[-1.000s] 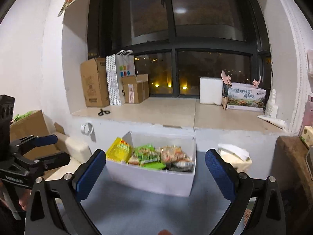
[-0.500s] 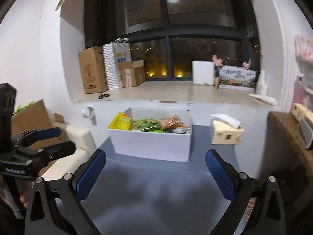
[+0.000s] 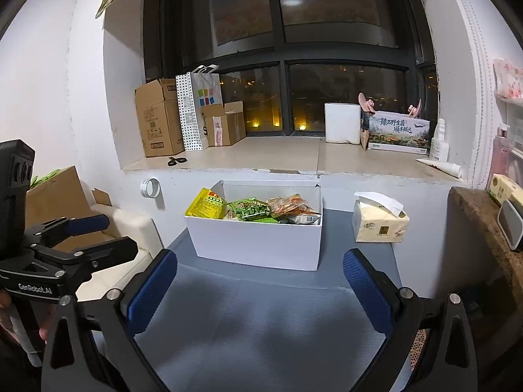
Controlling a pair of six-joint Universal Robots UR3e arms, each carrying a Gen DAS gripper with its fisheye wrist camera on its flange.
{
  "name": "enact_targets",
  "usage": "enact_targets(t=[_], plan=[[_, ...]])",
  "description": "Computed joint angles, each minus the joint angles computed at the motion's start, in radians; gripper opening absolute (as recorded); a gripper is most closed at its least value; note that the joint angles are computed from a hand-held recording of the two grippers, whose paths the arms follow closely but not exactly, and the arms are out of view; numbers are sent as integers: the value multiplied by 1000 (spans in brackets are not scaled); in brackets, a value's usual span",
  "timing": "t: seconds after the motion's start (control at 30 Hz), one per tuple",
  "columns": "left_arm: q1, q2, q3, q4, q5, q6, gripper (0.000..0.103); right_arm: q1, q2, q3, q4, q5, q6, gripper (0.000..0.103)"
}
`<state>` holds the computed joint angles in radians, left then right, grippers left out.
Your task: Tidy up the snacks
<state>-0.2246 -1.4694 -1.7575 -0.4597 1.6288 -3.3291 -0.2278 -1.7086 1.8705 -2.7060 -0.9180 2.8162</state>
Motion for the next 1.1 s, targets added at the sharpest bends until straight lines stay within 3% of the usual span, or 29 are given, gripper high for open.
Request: enact_targets(t=[1.1], plan=[[-3, -12, 7, -5, 5, -4, 103, 6, -10, 3, 17, 2, -5, 103]])
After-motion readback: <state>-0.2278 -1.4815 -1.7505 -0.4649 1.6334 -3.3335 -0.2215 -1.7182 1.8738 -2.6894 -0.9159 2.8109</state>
